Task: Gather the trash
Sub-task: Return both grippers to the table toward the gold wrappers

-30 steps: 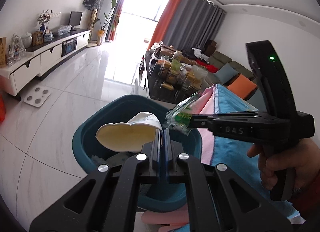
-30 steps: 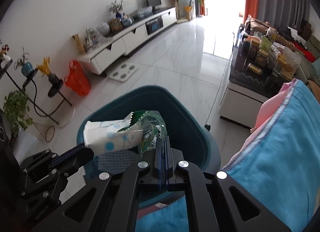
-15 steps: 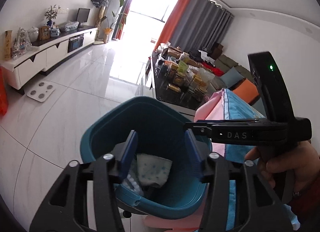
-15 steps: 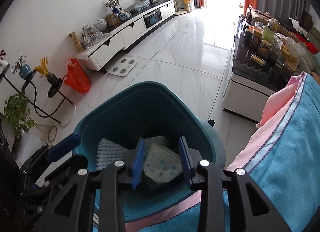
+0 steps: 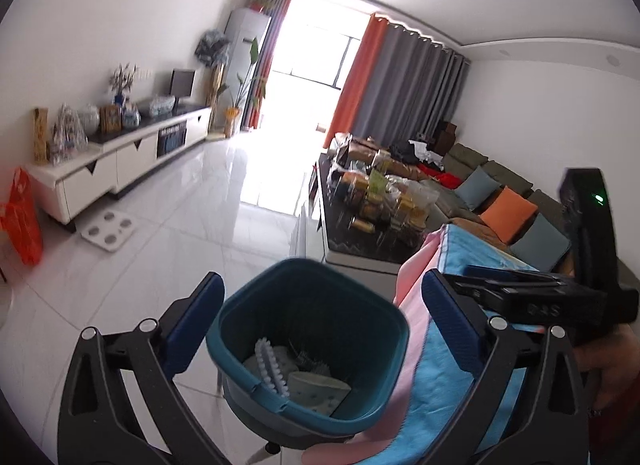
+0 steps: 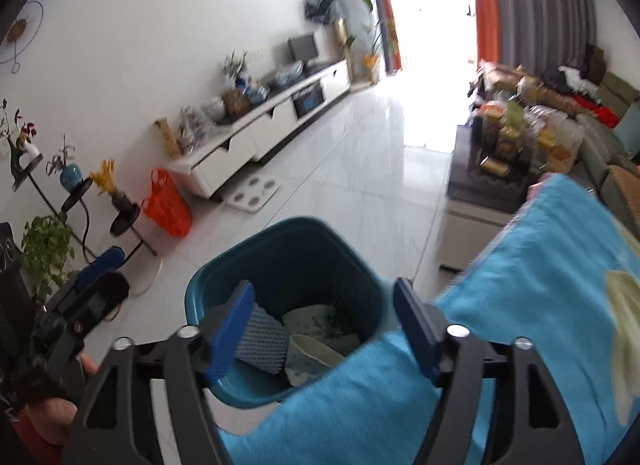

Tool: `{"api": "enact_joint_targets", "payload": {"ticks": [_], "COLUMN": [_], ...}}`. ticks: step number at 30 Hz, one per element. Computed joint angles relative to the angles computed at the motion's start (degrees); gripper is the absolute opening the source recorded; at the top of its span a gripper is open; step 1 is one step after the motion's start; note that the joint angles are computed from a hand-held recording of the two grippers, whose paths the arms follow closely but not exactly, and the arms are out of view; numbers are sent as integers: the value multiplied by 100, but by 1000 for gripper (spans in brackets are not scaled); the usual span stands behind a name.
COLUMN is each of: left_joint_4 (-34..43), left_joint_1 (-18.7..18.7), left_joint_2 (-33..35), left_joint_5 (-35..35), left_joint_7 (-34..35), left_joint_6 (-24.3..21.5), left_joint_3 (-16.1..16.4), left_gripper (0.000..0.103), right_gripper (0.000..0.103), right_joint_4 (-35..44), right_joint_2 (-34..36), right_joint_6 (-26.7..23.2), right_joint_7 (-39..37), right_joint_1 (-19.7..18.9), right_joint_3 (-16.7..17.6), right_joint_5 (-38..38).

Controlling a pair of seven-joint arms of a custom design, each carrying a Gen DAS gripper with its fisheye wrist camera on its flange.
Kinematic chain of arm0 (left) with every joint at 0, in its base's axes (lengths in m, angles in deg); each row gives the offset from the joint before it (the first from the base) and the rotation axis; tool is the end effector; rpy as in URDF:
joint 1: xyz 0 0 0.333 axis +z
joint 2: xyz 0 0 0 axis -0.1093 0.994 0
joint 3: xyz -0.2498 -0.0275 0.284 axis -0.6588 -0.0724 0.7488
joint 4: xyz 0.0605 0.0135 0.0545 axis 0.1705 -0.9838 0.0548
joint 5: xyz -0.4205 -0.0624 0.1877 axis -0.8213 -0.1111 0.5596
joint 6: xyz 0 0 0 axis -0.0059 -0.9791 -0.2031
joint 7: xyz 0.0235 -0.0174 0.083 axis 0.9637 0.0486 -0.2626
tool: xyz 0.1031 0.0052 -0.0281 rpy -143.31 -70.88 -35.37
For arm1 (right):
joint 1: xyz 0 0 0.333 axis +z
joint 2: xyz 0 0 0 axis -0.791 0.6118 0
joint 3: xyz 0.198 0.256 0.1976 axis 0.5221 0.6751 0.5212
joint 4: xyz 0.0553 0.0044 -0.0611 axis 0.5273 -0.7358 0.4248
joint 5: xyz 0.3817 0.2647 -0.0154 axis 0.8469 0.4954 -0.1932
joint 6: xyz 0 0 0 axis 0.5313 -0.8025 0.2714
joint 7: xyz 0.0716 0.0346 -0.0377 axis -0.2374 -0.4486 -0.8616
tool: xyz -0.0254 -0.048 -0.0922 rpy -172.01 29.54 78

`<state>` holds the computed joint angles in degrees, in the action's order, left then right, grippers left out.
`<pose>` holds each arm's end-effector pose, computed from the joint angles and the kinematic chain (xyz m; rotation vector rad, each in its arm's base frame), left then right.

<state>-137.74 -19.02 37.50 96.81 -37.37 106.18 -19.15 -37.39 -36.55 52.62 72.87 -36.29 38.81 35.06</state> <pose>0.5568 -0.2485 0.4935 -1.9775 0.6657 -0.8047 0.7275 0.3387 0.5436 -2.2649 0.5004 0.0229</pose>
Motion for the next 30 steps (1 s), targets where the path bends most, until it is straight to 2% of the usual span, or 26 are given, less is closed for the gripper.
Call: {"api": "enact_joint_targets", "payload": {"ticks": [4,8,13,19,30], "left_joint_4": [463,947,1714,2625,3922], "left_joint_1": [-111,-274,-563,-1019,-1725], "left_joint_2": [213,491,998,1635,2633], "left_joint_5": [43,125,346,671,827], "left_joint_7": [369,722,1203,1734,2556], "left_joint_6": [-241,-298,-383,-401,218], "left_joint_3": [-73,-70,-14,163,609], "left_gripper": [97,97,97,97,97], "right_gripper": [91,95,96,96,96], "right_joint_4": [-336,-654,-1035,-1633,-2406], "right_joint_2": [-288,-540,-809,-1268,-1855], "right_joint_6": [274,489,836,1242,2029], "right_joint_7": [-463,-848,-1263,-2110,-3709], "right_joint_1": [-270,-483,-691,-942,-1177], "right_joint_3": [1,-75,-207,-373,-830], "right_joint_5": [553,1041,1623,2664,4663]}}
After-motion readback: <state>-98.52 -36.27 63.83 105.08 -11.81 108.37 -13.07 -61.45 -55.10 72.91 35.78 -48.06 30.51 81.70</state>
